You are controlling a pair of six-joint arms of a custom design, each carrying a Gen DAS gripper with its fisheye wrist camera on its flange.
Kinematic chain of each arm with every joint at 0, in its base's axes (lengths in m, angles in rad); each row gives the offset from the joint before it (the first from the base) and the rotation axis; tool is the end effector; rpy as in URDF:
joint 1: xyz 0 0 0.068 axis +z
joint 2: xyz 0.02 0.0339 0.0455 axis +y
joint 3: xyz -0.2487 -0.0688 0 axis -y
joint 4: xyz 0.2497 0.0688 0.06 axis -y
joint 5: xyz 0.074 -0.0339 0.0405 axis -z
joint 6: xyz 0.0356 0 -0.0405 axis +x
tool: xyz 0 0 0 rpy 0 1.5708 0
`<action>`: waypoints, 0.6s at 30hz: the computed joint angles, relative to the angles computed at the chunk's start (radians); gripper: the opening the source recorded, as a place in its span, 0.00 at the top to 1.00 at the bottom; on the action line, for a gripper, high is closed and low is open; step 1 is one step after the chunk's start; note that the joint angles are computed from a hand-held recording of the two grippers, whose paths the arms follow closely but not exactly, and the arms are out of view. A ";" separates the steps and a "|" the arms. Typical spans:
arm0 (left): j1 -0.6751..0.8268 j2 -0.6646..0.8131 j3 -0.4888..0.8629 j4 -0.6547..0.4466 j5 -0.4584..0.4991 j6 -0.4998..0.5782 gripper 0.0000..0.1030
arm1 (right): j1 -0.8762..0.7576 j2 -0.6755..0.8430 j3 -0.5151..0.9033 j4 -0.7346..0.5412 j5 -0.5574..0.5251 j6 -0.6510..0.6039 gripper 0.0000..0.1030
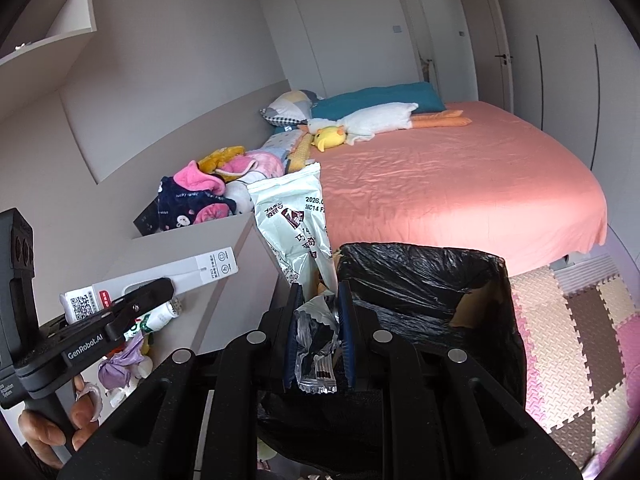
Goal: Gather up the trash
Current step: 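Carry the white box and snack bag to the black bin and release both, then move both grippers back over the desk toward the foil cup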
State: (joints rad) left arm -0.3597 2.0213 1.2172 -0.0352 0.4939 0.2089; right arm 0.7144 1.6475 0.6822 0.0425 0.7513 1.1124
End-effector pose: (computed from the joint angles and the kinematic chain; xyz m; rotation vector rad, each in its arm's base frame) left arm 0.3826 -0.1619 0.1208 0.8844 2.2107 -0.6641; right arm 0.2357 0.1722 0.1106 0.7121 2.0745 0.0540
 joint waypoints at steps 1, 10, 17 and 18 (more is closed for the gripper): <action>-0.008 0.015 0.021 -0.037 0.016 0.021 0.74 | -0.003 -0.012 -0.010 -0.016 0.014 0.025 0.80; -0.063 0.085 0.083 -0.133 0.000 0.078 0.05 | -0.027 -0.049 -0.027 -0.154 0.082 0.176 0.32; -0.034 0.072 0.063 -0.096 -0.034 0.078 0.05 | -0.026 -0.012 -0.008 -0.096 0.051 0.130 0.32; -0.028 0.070 0.062 -0.094 -0.035 0.078 0.05 | -0.022 -0.005 0.002 -0.096 0.051 0.124 0.32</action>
State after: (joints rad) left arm -0.3880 2.0913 1.2792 -0.1294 0.4587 0.2871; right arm 0.6919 1.6422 0.6838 -0.0530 0.8021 1.2366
